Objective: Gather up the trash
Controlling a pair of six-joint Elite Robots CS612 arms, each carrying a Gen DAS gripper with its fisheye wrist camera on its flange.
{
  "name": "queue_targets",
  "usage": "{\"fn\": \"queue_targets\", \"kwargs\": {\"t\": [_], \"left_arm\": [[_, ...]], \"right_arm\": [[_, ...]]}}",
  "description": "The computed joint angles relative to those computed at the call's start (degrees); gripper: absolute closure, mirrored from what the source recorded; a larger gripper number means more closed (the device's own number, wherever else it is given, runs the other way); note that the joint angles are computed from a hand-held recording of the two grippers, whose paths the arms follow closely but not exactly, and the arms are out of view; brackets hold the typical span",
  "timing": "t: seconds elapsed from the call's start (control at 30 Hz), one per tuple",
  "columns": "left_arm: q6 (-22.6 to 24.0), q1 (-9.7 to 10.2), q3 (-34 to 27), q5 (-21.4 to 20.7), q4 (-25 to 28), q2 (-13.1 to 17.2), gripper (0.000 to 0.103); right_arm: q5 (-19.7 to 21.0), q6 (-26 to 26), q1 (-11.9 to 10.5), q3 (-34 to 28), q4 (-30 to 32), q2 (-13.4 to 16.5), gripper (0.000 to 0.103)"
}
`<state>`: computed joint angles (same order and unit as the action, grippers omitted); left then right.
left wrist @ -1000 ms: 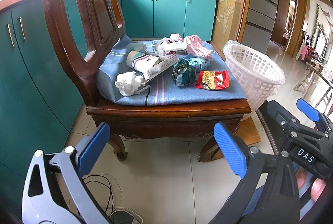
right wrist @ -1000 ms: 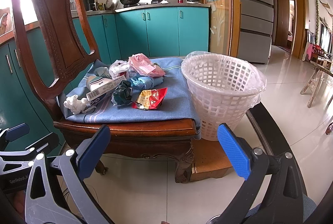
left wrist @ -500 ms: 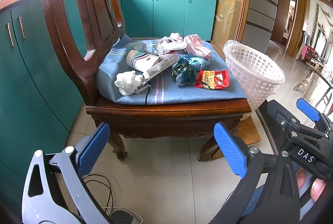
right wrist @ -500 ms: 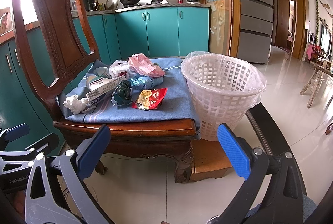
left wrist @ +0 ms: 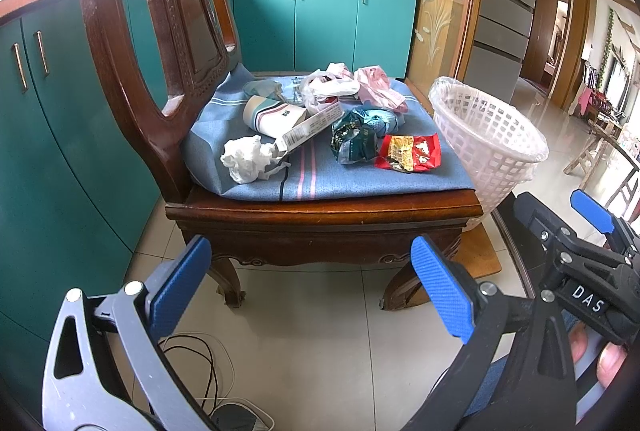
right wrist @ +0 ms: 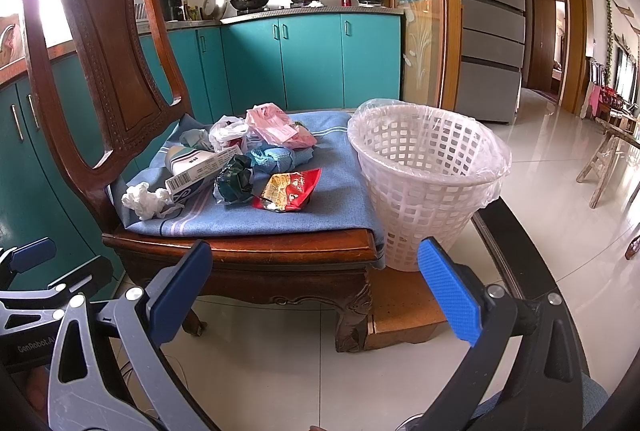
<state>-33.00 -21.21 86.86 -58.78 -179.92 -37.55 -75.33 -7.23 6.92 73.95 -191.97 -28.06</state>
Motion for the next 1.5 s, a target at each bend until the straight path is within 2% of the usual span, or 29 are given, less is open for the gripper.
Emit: {"fn": "queue_targets", "kwargs": {"t": [0.93,1.03,1.07,1.17,1.2,1.23,1.27,1.3,1.33,1.37,1.4,1.43,1.5], "left_arm": [[0.10,0.19,-0.18,-0.33,0.59,-0.02,0.003],[1.61,0.06,-0.25,-0.19,-0.44,0.15,0.003],[2.47,-0.12,0.12,0.81,-3.01,0.35,0.003],[6.83,-0.82,1.51,4.31,-19.97,2.00,0.003],[7.54,-0.91,1.58,4.71,-23.97,2.58,0.003],[5.93,-0.76,1.58,4.84,-25.56,2.98,0.003],[4.49,-0.59,1.56,4.88,-24.75,3.21,0.003],[2.81,-0.23,1.53,4.66,-21.55,3.26,0.003],[-0.07,0.42,1.70,2.17,-16.15,2.70,0.003],[-2.08,0.66,1.73,1.31,-13.15,2.23,0.003],[-3.02,0.81,1.89,0.86,-12.54,2.06,0.003],[-2.80,0.84,2.03,0.62,-12.61,1.97,0.003],[0.16,0.92,1.96,-0.20,-10.23,1.43,0.003]], "right_arm": [[-0.01,0.23,-0.03,-0.06,-0.25,0.04,0.003],[-0.09,0.28,-0.16,0.07,-2.99,0.22,0.003],[-0.19,0.32,-0.22,0.47,-6.28,0.28,0.003],[1.69,2.00,-0.79,1.69,-20.90,0.98,0.003],[2.55,2.98,-1.02,1.66,-25.55,1.54,0.003],[3.29,3.62,-1.21,1.34,-28.67,2.13,0.003],[4.06,3.15,-1.30,0.79,-29.45,2.64,0.003],[4.27,2.13,-1.24,0.49,-27.82,2.79,0.003],[4.56,0.37,-1.09,0.23,-23.80,2.76,0.003],[5.54,-1.53,-1.10,0.21,-17.80,2.34,0.003],[6.25,-2.03,-1.25,0.07,-12.34,1.75,0.003],[6.65,-0.94,-1.54,-0.34,-9.29,1.53,0.003],[6.45,0.86,-1.94,-0.88,-10.18,1.69,0.003]]}}
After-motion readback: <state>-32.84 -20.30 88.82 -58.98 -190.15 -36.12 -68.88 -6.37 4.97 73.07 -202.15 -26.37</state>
